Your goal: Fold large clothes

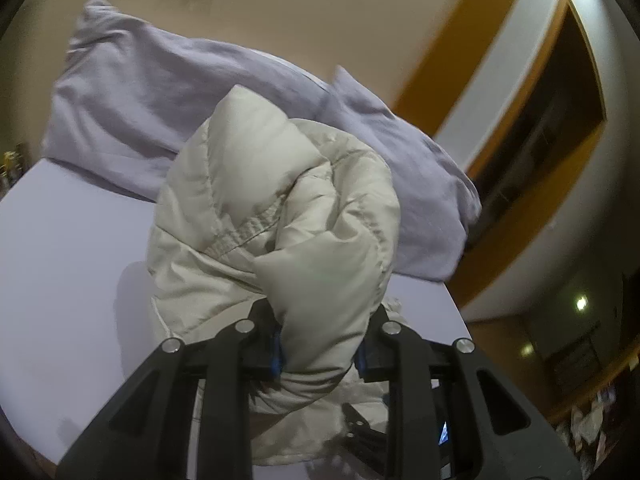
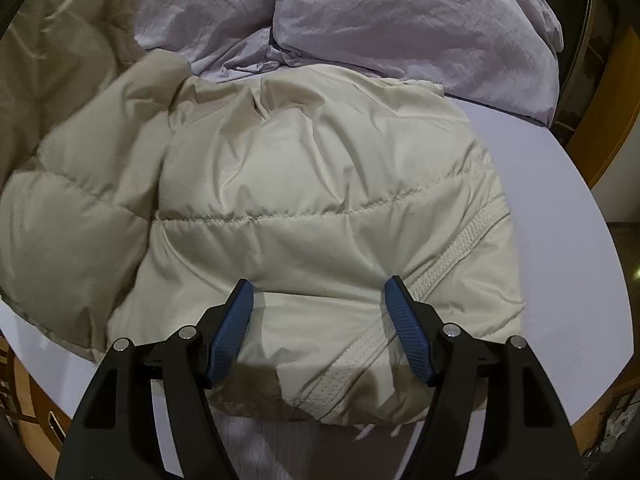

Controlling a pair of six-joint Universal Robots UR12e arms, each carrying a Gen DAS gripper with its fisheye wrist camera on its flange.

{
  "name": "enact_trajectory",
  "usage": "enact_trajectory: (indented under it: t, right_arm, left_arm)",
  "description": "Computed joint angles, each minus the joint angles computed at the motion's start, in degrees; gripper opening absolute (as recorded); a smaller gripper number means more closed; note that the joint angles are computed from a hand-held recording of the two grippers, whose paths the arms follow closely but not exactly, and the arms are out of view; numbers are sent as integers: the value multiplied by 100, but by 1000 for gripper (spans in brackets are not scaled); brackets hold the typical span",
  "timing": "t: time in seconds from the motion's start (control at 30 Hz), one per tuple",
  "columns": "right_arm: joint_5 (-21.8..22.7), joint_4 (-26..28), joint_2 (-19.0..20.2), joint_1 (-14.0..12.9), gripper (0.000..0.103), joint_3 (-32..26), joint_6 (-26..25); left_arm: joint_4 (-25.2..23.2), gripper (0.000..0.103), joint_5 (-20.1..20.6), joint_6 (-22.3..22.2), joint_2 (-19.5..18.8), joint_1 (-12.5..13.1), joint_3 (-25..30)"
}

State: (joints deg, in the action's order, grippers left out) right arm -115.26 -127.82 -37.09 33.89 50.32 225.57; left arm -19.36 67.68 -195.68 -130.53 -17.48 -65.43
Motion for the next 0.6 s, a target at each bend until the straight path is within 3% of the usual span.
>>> enact_trajectory:
  t: [0.17, 0.3, 0.6]
  right_arm:
    - [-128, -384, -243, 11, 70, 435, 178]
    - [-529, -466, -447, 47, 70, 747, 354]
    - [-1077, -353, -961, 34, 75, 1558, 1296]
  left_arm:
    - [-357, 25, -183, 399, -179, -169, 289]
    - [-778, 25, -223, 850, -386, -353, 621]
    - [-1747, 26, -255, 1677, -777, -711, 1239]
